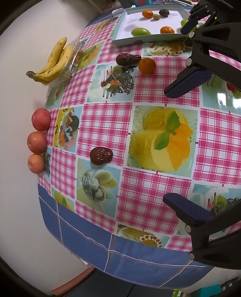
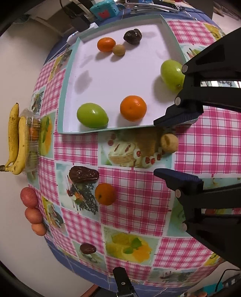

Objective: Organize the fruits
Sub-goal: 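Grasp a small tan round fruit with the right tool while the left approaches a tangerine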

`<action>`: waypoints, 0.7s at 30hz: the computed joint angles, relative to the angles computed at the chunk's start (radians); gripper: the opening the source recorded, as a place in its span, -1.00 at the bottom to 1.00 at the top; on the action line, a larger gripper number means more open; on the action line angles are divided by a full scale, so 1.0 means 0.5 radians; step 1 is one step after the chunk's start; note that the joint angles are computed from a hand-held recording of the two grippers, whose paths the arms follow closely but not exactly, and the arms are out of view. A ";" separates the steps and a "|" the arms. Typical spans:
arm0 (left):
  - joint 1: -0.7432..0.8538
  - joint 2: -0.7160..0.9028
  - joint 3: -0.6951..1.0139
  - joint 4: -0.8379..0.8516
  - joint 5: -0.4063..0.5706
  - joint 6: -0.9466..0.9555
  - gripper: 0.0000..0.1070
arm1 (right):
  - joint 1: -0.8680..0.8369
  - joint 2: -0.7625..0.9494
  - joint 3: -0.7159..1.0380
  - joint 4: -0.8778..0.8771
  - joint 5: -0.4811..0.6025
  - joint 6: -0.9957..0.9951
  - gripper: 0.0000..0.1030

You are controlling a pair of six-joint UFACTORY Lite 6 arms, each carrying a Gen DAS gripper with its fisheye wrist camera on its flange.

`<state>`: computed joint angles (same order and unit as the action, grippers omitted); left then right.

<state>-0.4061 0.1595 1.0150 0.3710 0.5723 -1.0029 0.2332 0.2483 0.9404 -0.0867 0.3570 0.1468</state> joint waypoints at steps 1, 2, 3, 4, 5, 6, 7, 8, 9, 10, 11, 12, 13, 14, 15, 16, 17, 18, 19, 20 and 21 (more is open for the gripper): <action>0.001 -0.007 0.002 0.010 0.004 -0.008 0.93 | 0.009 -0.003 -0.002 -0.029 0.007 0.024 -0.10; 0.005 -0.013 0.003 0.013 0.006 -0.008 0.93 | 0.013 -0.007 -0.001 -0.021 0.015 0.013 -0.11; 0.009 -0.020 0.002 0.011 0.006 -0.002 0.93 | 0.012 -0.017 -0.003 0.032 0.022 -0.044 -0.15; 0.013 -0.023 0.001 0.010 0.006 0.003 0.93 | 0.011 -0.022 -0.005 0.098 0.023 -0.115 -0.15; 0.016 -0.026 -0.001 0.008 0.007 0.007 0.93 | 0.021 -0.020 -0.001 0.081 0.029 -0.102 -0.15; 0.018 -0.025 0.000 0.001 0.008 0.015 0.93 | 0.040 -0.014 0.002 0.011 0.035 -0.037 -0.16; 0.021 -0.022 0.001 -0.011 0.007 0.028 0.93 | 0.057 0.004 0.012 -0.073 0.043 0.037 -0.17; 0.021 -0.021 0.001 -0.019 0.004 0.038 0.93 | 0.064 0.021 0.020 -0.126 0.053 0.082 -0.17; 0.018 -0.019 0.002 -0.020 0.002 0.041 0.93 | 0.060 0.040 0.030 -0.125 0.059 0.077 -0.17; 0.017 -0.017 0.005 -0.021 0.003 0.047 0.93 | 0.058 0.054 0.039 -0.125 0.066 0.078 -0.17; 0.015 -0.017 0.007 -0.020 0.004 0.048 0.93 | 0.058 0.070 0.046 -0.149 0.076 0.099 -0.17; 0.011 -0.017 0.007 -0.017 0.003 0.045 0.93 | 0.060 0.088 0.054 -0.179 0.086 0.125 -0.19; 0.011 -0.017 0.008 -0.019 0.000 0.049 0.93 | 0.062 0.097 0.052 -0.198 0.090 0.141 -0.22; 0.011 -0.018 0.007 -0.020 -0.002 0.051 0.93 | 0.059 0.099 0.044 -0.203 0.091 0.140 -0.24; 0.011 -0.016 0.008 -0.022 -0.001 0.053 0.93 | 0.060 0.111 0.045 -0.220 0.095 0.153 -0.27; 0.012 -0.014 0.008 -0.024 -0.002 0.057 0.93 | 0.063 0.106 0.035 -0.247 0.098 0.177 -0.28; 0.014 -0.011 0.008 -0.028 -0.003 0.063 0.93 | 0.074 0.110 0.032 -0.318 0.103 0.243 -0.29; 0.017 -0.006 0.009 -0.033 -0.007 0.071 0.93 | 0.086 0.107 0.025 -0.384 0.105 0.304 -0.33; 0.021 0.000 0.012 -0.042 -0.011 0.083 0.93 | 0.104 0.103 0.016 -0.456 0.106 0.380 -0.34; 0.025 0.008 0.015 -0.048 -0.015 0.094 0.93 | 0.116 0.097 0.004 -0.535 0.105 0.452 -0.36; 0.026 0.012 0.015 -0.051 -0.016 0.097 0.93 | 0.125 0.096 -0.001 -0.584 0.108 0.494 -0.37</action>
<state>-0.3933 0.1657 1.0224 0.3457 0.5645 -0.9546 0.2955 0.2964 0.9399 -0.3786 0.4110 0.3939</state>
